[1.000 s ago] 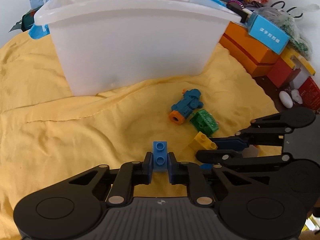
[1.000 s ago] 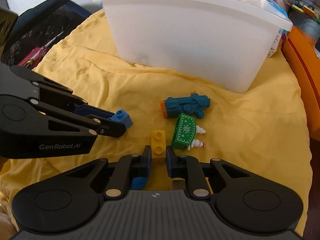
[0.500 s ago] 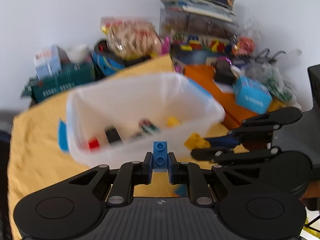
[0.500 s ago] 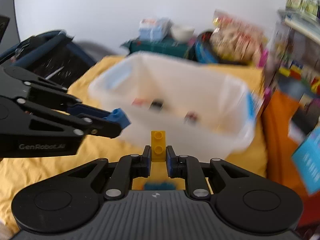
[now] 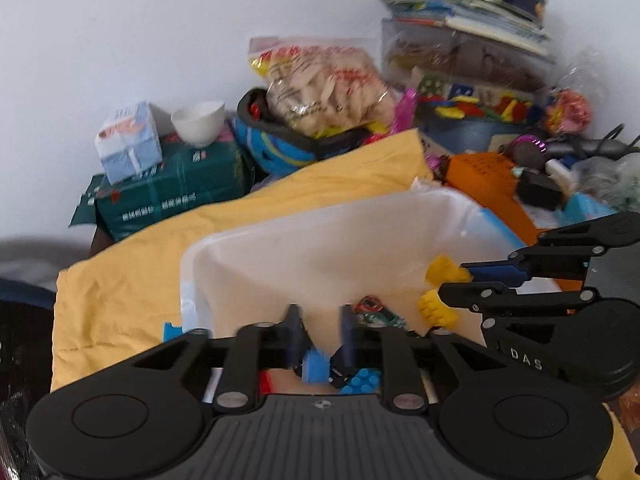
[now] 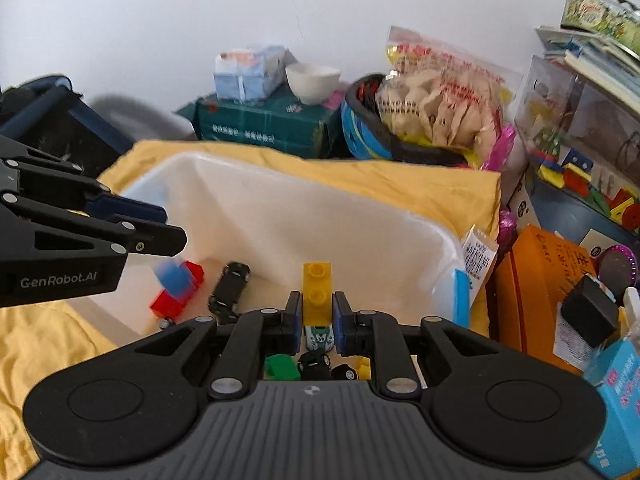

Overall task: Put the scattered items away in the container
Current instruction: 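Carry both bricks over the white bin and open both tools, then grasp the cardboard cube with the left tool while the right tool grasps the red block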

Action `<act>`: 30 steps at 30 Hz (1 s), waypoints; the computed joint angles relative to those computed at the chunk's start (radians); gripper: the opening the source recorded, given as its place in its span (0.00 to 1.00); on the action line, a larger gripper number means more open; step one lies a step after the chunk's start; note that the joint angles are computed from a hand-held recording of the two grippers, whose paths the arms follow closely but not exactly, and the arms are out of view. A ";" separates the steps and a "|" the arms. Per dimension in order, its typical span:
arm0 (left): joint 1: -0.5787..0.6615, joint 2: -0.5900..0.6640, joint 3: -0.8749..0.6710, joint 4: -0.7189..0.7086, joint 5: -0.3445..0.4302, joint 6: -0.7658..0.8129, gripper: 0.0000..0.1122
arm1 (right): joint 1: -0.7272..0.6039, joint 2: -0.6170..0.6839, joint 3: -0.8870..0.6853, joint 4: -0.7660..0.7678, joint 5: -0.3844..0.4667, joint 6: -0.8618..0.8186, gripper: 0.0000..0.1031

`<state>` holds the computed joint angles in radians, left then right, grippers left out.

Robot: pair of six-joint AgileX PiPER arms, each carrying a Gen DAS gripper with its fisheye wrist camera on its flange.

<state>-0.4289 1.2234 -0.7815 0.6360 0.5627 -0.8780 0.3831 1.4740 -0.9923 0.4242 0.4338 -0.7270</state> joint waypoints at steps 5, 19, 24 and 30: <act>0.012 0.004 0.020 -0.007 -0.027 0.005 0.38 | 0.000 0.013 0.007 0.013 -0.008 -0.017 0.31; -0.497 -0.313 0.158 0.257 0.381 -0.499 0.57 | -0.161 -0.264 0.156 0.222 0.132 -0.270 0.49; -0.744 -0.301 0.251 0.203 0.483 -0.648 0.58 | -0.333 -0.356 0.277 0.336 0.251 -0.499 0.49; -0.876 -0.237 0.348 0.122 0.345 -0.773 0.58 | -0.511 -0.407 0.399 0.304 0.367 -0.612 0.47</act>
